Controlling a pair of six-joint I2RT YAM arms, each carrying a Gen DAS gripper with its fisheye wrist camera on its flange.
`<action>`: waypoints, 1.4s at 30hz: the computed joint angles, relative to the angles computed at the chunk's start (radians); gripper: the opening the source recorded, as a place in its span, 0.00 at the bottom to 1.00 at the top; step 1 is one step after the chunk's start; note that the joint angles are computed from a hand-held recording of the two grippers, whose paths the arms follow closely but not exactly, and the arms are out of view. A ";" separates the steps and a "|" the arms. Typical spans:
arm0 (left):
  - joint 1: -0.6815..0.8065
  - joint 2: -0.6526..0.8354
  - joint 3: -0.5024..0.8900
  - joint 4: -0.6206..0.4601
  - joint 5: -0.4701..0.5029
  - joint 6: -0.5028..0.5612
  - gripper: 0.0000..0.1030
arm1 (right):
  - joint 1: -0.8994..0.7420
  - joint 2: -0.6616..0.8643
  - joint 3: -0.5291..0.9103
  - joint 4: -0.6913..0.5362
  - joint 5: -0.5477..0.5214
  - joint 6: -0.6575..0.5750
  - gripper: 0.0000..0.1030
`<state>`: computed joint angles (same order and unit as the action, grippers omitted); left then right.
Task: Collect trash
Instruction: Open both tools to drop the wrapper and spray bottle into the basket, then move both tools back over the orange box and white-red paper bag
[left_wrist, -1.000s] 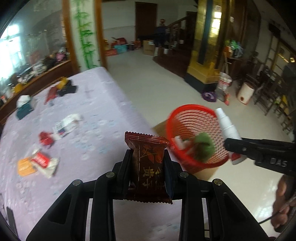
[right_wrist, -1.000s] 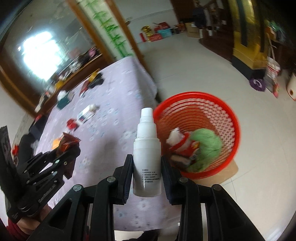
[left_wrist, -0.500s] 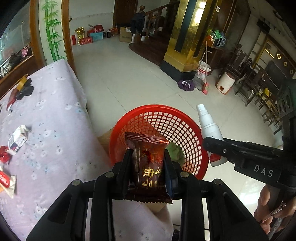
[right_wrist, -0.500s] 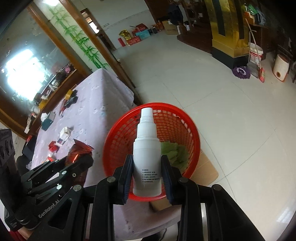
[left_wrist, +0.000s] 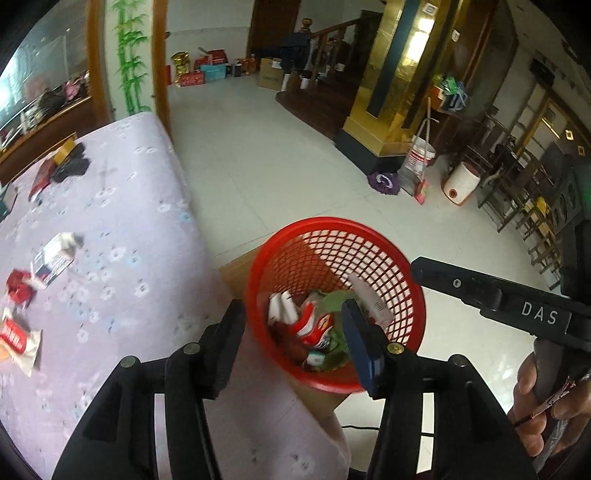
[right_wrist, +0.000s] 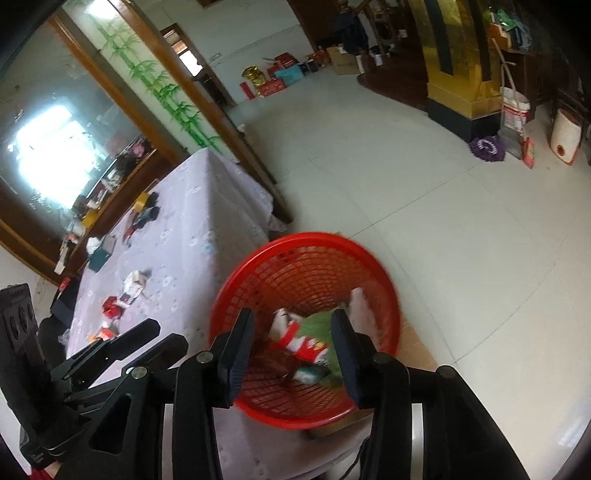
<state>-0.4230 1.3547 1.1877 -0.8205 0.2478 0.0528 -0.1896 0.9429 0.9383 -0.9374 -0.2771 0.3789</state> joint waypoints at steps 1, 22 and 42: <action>0.012 -0.015 -0.008 -0.007 -0.002 0.005 0.51 | 0.036 0.001 0.000 0.005 0.009 0.018 0.48; 0.813 -0.070 -0.023 -0.229 0.249 0.435 0.53 | 0.762 0.246 0.140 0.121 0.257 0.347 0.51; 1.390 0.620 0.678 -0.363 0.305 0.780 0.61 | 1.031 1.209 1.189 -0.071 0.323 -0.012 0.74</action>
<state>0.9669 1.9745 1.8655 -1.1830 0.5524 0.8331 0.8416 2.1522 2.1269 -1.0086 0.0457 0.3668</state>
